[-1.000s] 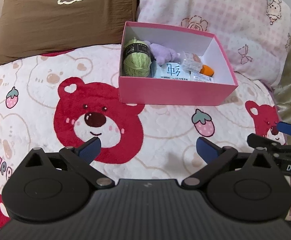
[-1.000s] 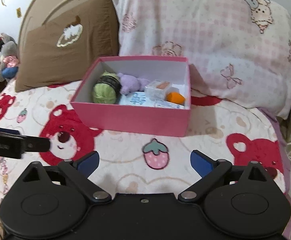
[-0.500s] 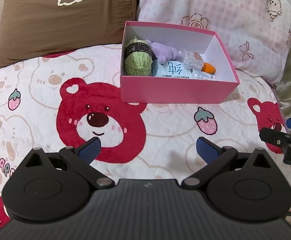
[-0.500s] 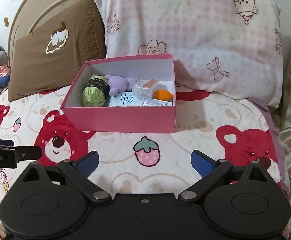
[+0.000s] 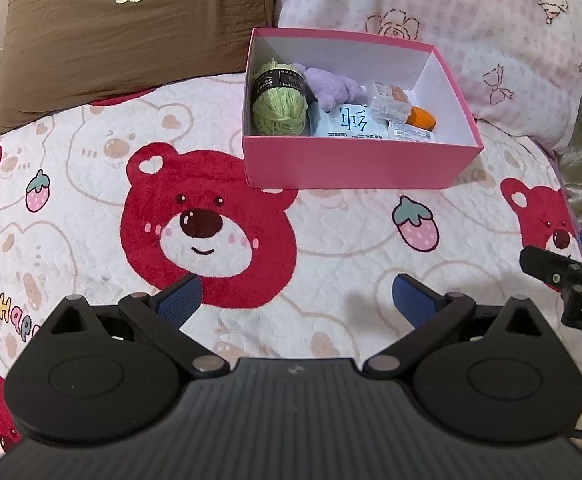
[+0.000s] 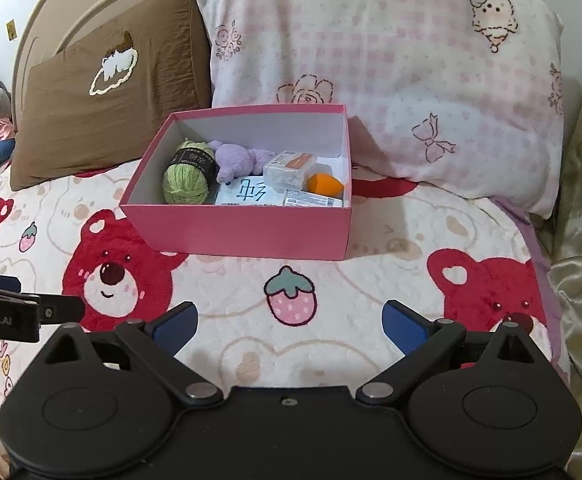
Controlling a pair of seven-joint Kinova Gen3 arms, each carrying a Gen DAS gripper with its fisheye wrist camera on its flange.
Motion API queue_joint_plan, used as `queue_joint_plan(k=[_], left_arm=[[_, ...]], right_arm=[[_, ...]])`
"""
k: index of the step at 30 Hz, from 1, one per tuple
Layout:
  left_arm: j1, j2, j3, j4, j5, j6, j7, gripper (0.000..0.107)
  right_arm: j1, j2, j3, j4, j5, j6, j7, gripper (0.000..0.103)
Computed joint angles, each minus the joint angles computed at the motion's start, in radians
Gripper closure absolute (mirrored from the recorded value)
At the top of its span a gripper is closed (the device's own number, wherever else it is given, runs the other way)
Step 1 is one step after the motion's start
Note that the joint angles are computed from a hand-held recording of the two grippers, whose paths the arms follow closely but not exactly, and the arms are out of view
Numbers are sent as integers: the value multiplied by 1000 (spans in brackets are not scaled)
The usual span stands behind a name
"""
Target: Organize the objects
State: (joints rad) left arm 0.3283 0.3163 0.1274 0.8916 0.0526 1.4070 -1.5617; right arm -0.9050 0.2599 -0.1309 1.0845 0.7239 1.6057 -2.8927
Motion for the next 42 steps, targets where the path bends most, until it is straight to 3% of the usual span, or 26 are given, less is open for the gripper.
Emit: queue_joint_plan(k=[9,16,21,31,42], left_arm=[[36,18,-14,-35,-72,29,9,4],[26,23,-15,-50,-64,41,15,4],[18,56,-13,-97,-46,99,17,4],[-12,57,-12,-95,-9,96,15,4],[16,45,-21,-84,-66,76,-5,4]], right_arm=[[-4,13,5,-27,-4,32,8,3],[-10,26,10,-51,-9,56,29,3],[-24,39,21,-77,-8,83,40,3],[-41,55,33,-105,-4,99,67,3],[-55,59,43,-118,10,119,84,3]])
